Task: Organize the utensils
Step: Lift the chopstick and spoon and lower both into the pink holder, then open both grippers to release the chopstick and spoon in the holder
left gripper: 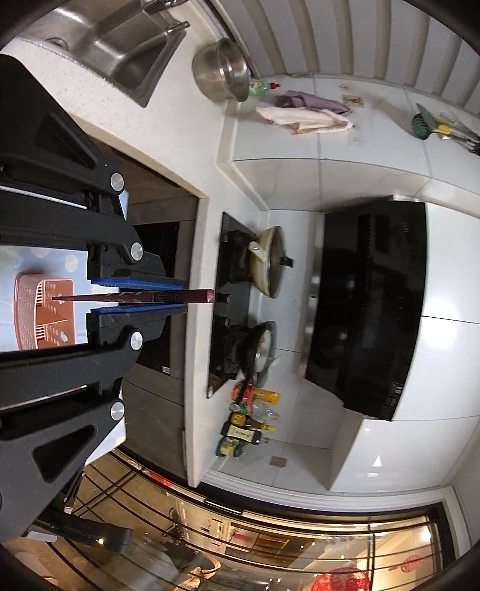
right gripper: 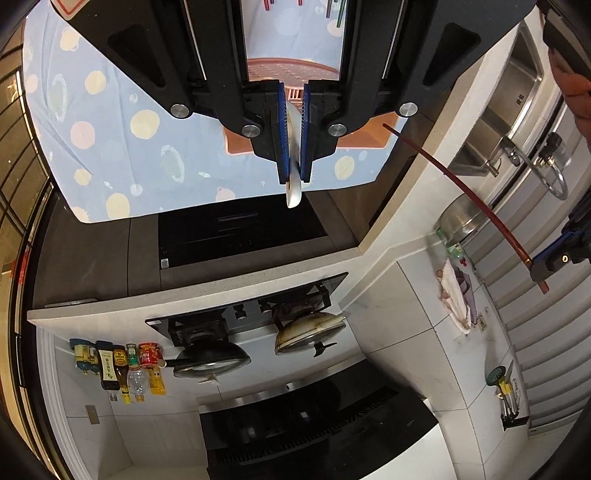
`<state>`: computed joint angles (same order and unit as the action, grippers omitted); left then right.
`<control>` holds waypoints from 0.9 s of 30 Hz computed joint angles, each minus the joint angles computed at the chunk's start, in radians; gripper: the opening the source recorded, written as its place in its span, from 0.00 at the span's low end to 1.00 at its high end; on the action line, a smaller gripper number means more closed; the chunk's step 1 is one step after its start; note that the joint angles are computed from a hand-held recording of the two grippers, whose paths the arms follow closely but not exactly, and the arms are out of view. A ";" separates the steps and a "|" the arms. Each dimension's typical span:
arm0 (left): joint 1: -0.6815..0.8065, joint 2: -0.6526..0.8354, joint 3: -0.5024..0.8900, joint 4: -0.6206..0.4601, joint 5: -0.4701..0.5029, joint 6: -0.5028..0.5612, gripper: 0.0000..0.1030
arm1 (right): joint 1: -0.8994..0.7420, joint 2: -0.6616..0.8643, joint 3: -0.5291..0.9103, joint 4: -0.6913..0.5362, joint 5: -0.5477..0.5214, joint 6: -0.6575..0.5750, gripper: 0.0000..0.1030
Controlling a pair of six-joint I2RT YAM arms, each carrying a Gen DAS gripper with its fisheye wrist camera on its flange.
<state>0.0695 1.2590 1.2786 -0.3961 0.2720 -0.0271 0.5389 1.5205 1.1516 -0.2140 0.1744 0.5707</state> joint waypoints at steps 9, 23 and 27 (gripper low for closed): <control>-0.027 0.100 -0.099 0.054 -0.028 0.000 0.12 | -0.051 0.082 -0.049 0.058 -0.035 0.025 0.16; 0.036 -0.203 -0.333 -0.051 -0.090 0.062 0.78 | 0.138 -0.299 -0.300 -0.075 0.156 0.122 0.48; 0.078 -0.303 -0.404 -0.143 -0.071 0.095 0.78 | 0.270 -0.392 -0.355 -0.178 0.267 0.233 0.51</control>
<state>0.1478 0.9564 0.8748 -0.5388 0.2009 0.0677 0.8086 1.1287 0.7962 -0.3918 0.4415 0.8037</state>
